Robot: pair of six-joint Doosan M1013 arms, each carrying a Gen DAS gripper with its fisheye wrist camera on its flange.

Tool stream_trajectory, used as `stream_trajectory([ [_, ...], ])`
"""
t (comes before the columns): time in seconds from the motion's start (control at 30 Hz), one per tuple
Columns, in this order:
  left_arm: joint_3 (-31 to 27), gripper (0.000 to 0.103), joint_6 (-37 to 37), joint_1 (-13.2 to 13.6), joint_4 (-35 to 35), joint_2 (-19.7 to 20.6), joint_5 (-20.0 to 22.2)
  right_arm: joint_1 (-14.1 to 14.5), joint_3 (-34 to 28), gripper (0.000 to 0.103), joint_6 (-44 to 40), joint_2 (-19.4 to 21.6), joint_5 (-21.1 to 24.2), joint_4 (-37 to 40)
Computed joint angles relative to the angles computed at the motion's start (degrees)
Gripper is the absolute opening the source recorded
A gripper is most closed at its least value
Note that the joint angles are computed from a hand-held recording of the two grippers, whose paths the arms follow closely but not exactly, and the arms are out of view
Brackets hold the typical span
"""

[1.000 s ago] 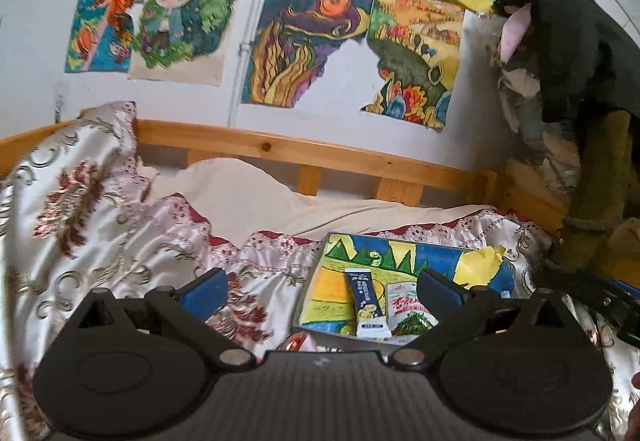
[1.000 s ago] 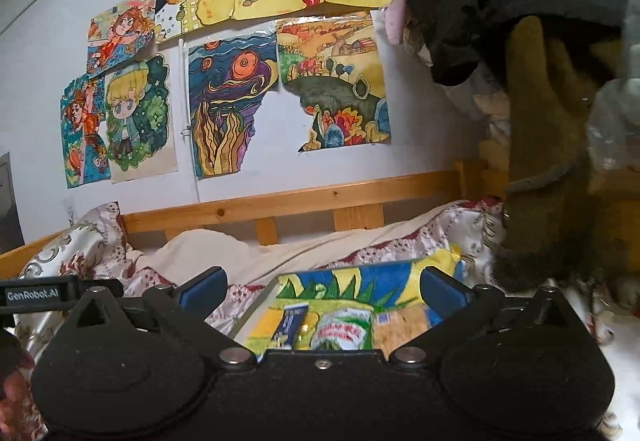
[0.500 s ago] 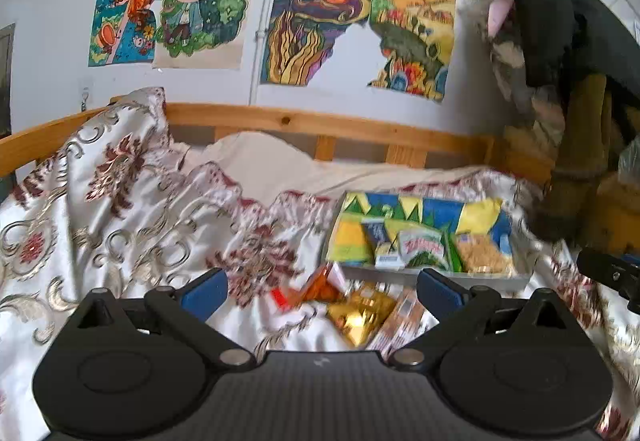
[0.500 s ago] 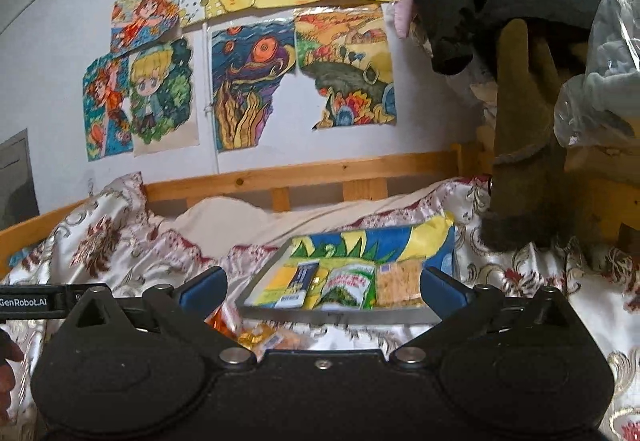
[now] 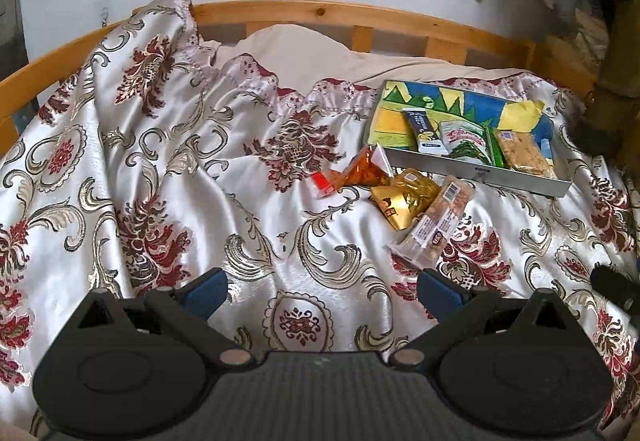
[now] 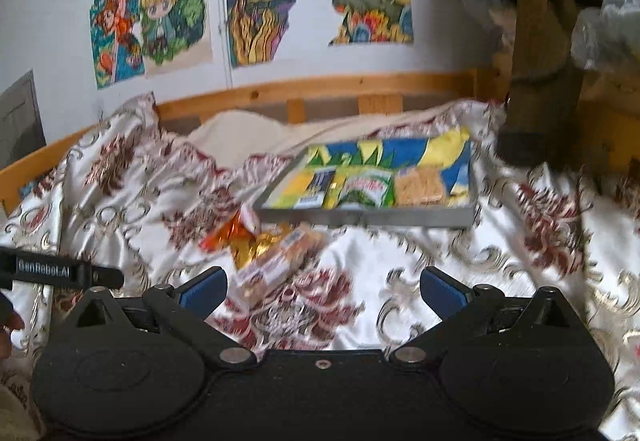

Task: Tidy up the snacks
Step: 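Move left tool toward gold candy while right tool approaches clear nut-bar pack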

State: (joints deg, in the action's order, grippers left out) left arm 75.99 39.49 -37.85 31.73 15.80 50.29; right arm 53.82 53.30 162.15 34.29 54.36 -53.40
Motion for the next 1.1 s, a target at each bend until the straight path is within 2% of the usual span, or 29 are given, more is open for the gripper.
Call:
stream_trajectory([
  [0.37,-2.32,0.102,4.73,0.33,-2.86,1.6,3.01,-0.37,-2.65,0.102,-5.87,1.6,1.59,5.71],
  [0.53,-2.45,0.102,3.35,0.24,-0.72,2.13,3.47,-0.81,-4.11,0.102,-7.46,2.45,3.43,8.92],
  [0.83,-4.89,0.102,5.61,1.47,-4.29,4.28,6.05,-1.33,-5.82,0.102,-8.83,3.42,5.77,13.0],
  [1.1,-7.93,0.102,14.57,2.93,-7.9,6.73,4.05,-1.34,-6.24,0.102,-10.05,3.91,6.0,13.87],
])
